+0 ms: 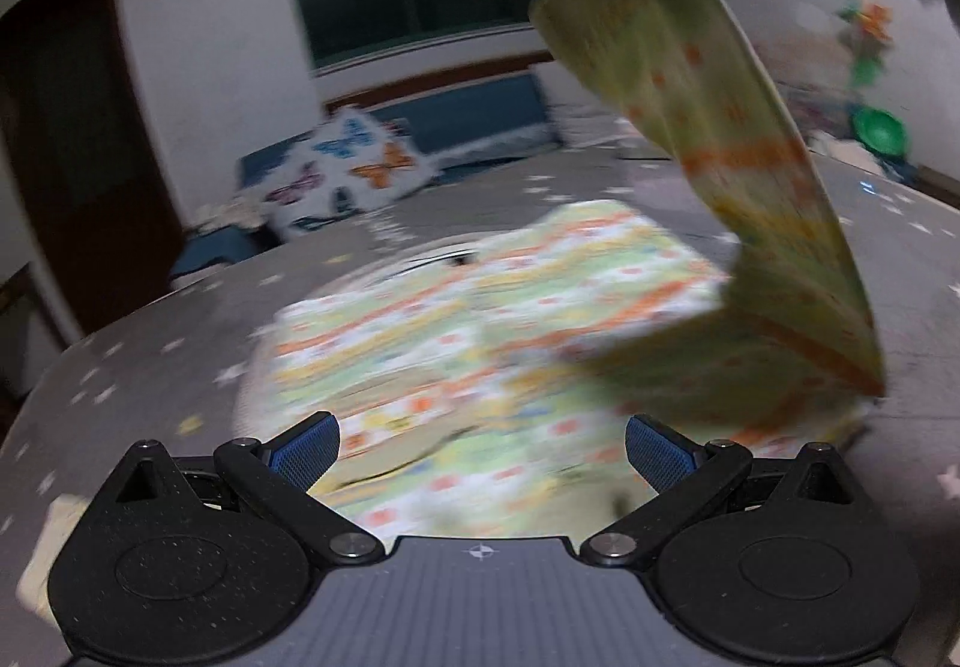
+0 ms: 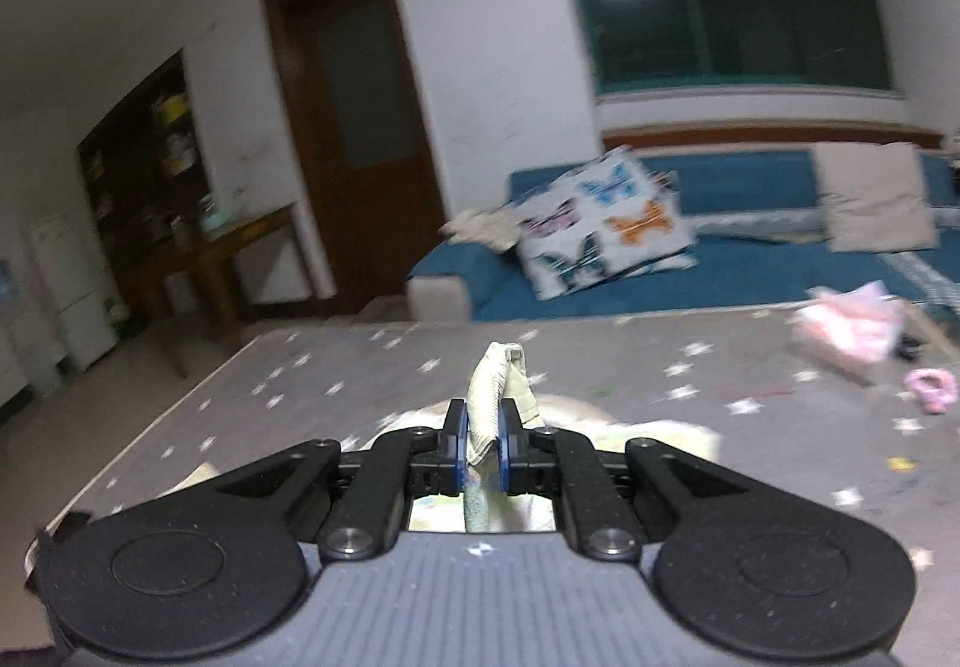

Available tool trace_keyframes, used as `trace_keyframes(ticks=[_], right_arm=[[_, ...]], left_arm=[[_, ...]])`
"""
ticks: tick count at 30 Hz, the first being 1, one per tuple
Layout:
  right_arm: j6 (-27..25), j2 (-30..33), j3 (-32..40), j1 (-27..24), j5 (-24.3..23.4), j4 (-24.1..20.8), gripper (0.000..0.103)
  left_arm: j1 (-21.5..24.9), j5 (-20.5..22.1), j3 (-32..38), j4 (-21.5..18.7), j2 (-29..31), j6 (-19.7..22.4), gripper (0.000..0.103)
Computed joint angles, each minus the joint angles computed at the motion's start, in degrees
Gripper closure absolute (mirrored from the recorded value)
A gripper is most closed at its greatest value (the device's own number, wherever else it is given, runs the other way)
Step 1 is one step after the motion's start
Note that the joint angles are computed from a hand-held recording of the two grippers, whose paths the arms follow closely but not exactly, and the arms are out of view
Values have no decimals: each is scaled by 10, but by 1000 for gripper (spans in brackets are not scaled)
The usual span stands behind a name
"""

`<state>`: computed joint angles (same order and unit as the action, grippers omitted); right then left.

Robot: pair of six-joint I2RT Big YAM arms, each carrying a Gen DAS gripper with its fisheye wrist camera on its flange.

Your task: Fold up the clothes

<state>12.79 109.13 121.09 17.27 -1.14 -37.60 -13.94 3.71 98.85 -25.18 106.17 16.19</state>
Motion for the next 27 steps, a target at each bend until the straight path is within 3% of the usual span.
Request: trace_keyframes(ticks=[6,9,10,15,21,27], right_arm=[[-18,91,94,27,-40,-83,93],[-26,118,120,35,-61,-126,83],[-28,114,109,36,-64,-125,77],[-35,76,48,28,-55,-127,77],[-37,25,-41,4,-21,-144,77],[-10,-5,-111,-14,5,-130,77]], left_arm=[[36,-41,-16,-1,-8,-26,0],[48,-54,-13,-6,-7,-42,0],[50,-58,-12,-8,-7,-45,0],[58,-57,-10,-2,-10,-53,0],[53,-5,8,-13,-3,-61,2],[38,48,38,-27,19,-46,24]])
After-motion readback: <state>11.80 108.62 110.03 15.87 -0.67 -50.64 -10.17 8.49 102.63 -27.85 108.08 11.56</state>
